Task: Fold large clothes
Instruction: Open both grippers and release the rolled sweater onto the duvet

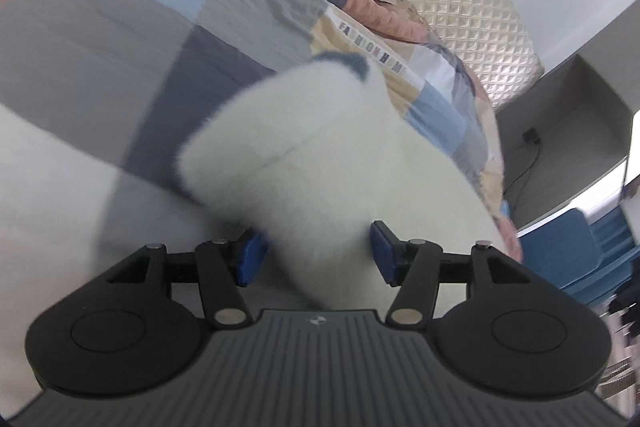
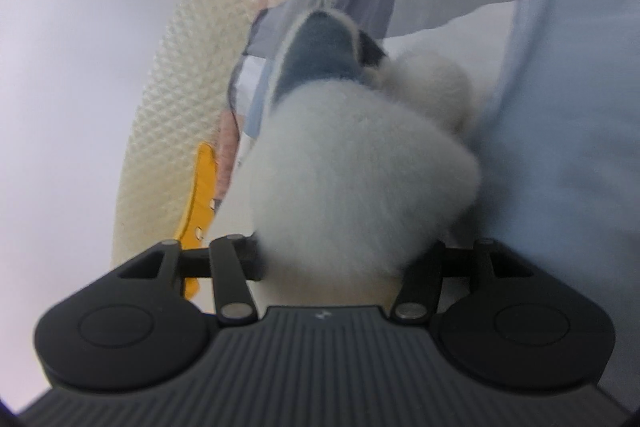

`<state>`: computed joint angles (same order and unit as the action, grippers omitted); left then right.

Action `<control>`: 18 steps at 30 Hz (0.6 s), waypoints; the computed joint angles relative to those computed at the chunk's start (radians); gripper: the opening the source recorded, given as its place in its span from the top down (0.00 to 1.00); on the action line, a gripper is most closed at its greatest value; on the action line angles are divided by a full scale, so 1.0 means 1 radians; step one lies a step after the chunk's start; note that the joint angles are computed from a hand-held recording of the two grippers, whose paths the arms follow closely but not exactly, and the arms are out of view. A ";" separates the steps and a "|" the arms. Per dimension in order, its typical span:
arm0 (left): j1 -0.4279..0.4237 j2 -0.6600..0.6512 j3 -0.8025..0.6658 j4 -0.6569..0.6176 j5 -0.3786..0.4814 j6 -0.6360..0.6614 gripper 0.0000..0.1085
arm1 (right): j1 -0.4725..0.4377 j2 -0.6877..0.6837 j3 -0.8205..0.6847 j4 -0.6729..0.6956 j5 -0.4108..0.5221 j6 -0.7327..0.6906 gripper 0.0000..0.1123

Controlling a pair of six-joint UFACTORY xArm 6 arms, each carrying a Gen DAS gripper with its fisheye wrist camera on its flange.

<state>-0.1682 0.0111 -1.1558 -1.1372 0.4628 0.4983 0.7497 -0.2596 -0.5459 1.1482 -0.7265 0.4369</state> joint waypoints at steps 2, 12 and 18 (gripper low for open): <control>0.010 -0.063 0.051 0.081 0.001 -0.048 0.43 | 0.065 -0.033 -0.034 0.177 -0.025 -0.164 0.49; 0.052 -0.424 0.174 0.412 0.129 -0.171 0.43 | 0.321 -0.131 -0.292 0.612 -0.340 -0.796 0.50; 0.072 -0.618 0.146 0.463 0.256 -0.173 0.43 | 0.518 -0.057 -0.616 0.627 -0.614 -1.170 0.50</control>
<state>-0.0960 -0.6068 -1.0099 -0.6740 0.7190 0.3254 1.2678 -0.3170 -1.1617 1.7753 -1.3409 -0.7330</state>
